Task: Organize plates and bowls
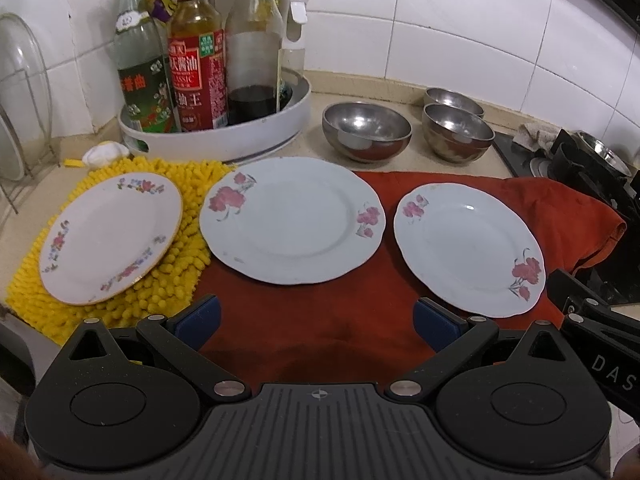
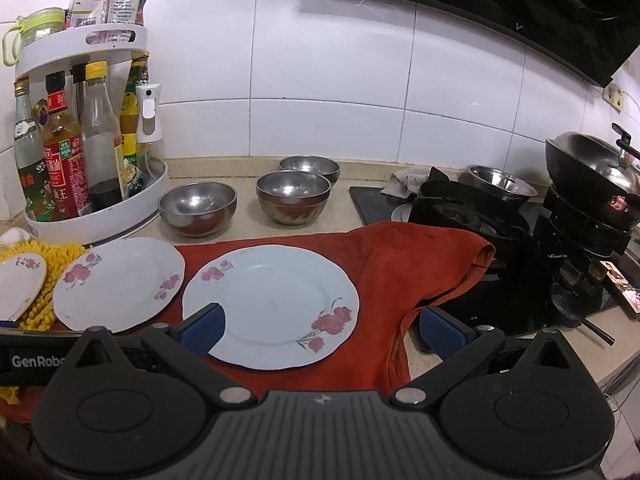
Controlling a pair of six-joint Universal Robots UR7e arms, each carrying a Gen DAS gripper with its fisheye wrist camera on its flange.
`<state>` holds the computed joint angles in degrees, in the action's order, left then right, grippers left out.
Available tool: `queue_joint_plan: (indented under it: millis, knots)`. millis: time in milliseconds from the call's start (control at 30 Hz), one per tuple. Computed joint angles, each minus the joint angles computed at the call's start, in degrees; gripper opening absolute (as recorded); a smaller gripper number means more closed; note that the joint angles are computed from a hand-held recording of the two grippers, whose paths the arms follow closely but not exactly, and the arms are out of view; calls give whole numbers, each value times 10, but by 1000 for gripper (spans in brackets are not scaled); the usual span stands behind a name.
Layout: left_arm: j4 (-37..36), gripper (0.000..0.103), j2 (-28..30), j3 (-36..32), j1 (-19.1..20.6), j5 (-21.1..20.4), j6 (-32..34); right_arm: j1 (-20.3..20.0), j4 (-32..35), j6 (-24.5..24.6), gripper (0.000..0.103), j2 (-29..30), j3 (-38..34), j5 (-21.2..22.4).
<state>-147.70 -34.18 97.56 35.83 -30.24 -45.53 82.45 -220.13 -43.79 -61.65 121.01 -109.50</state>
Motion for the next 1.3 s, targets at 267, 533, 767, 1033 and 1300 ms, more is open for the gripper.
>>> queue_joint_plan:
  millis: [267, 533, 767, 1033, 1300]
  knots:
    - [-19, 102, 13, -16, 9, -8, 23, -4, 29, -3, 100, 7, -27, -6]
    - [-13, 102, 48, -67, 27, -36, 66, -17, 62, -19, 100, 19, -75, -11]
    - [7, 103, 76, -116, 40, -64, 91, -30, 105, -42, 100, 35, -128, -17]
    - [-7, 102, 107, -158, 55, -119, 132, -43, 190, -75, 100, 48, -183, 8]
    - [-3, 102, 132, -198, 66, -132, 139, -58, 301, -107, 100, 52, -242, 52]
